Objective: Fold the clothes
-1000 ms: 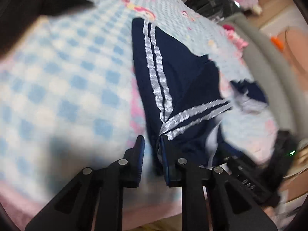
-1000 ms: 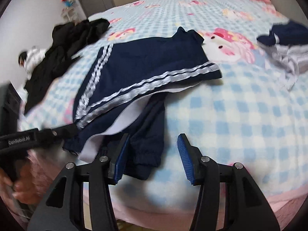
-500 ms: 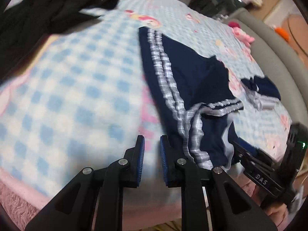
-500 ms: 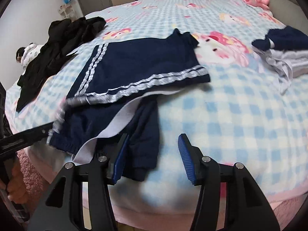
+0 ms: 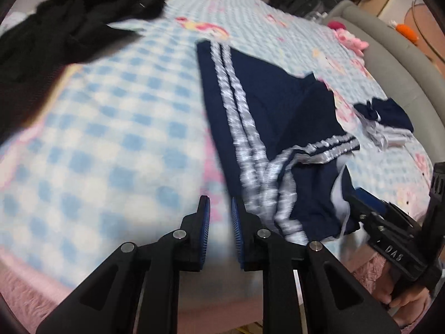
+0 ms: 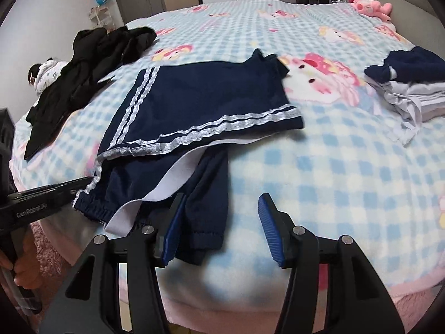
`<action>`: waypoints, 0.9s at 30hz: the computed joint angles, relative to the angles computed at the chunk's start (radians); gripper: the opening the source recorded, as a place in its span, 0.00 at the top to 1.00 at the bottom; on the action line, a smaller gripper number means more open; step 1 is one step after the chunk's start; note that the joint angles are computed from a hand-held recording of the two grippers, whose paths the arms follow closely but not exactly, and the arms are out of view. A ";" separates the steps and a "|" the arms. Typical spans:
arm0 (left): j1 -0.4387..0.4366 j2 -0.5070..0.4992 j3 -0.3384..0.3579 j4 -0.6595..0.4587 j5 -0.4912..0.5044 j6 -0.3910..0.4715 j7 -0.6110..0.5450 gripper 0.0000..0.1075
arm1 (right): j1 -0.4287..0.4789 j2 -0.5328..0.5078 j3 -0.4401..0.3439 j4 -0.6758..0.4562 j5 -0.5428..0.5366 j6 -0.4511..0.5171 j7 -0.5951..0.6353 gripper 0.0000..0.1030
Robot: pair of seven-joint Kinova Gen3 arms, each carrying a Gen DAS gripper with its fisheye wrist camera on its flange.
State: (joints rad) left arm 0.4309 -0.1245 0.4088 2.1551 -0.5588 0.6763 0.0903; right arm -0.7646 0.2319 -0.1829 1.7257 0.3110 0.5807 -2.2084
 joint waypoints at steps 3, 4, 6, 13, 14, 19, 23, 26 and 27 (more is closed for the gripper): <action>-0.045 -0.066 0.074 0.037 -0.118 -0.027 0.122 0.84 | 0.034 -0.033 -0.002 0.038 -0.039 -0.073 -0.005 0.48; -0.061 -0.079 0.100 0.049 -0.158 -0.055 0.149 0.84 | 0.052 -0.036 -0.010 0.042 -0.065 -0.093 0.012 0.48; -0.052 -0.078 0.106 0.055 -0.240 -0.118 0.177 0.84 | 0.061 -0.026 -0.017 0.032 -0.086 -0.096 0.036 0.48; 0.131 0.141 -0.038 -0.095 -0.155 0.003 -0.018 0.84 | 0.021 0.003 0.017 0.035 -0.067 -0.074 0.039 0.49; 0.128 0.136 -0.050 -0.087 -0.125 -0.001 -0.037 0.84 | 0.043 -0.005 0.009 0.042 -0.092 -0.076 0.057 0.49; 0.162 0.052 -0.130 -0.065 -0.080 -0.109 -0.127 0.80 | 0.148 -0.046 -0.023 0.053 -0.198 -0.124 0.153 0.47; 0.076 0.160 -0.022 -0.235 -0.079 -0.011 -0.289 0.73 | 0.145 0.007 0.031 -0.059 -0.157 -0.042 0.138 0.47; -0.031 0.285 0.096 -0.374 -0.103 0.070 -0.411 0.71 | 0.172 0.035 0.038 -0.097 -0.152 -0.042 0.172 0.47; -0.035 0.328 0.119 -0.420 -0.117 0.111 -0.441 0.71 | 0.182 0.035 0.037 -0.092 -0.162 -0.052 0.181 0.47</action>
State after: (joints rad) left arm 0.3958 0.2034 0.5278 1.7349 -0.6763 0.7870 -0.3503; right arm -0.5821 0.2665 -0.1459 1.6334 0.1489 0.5289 -2.0274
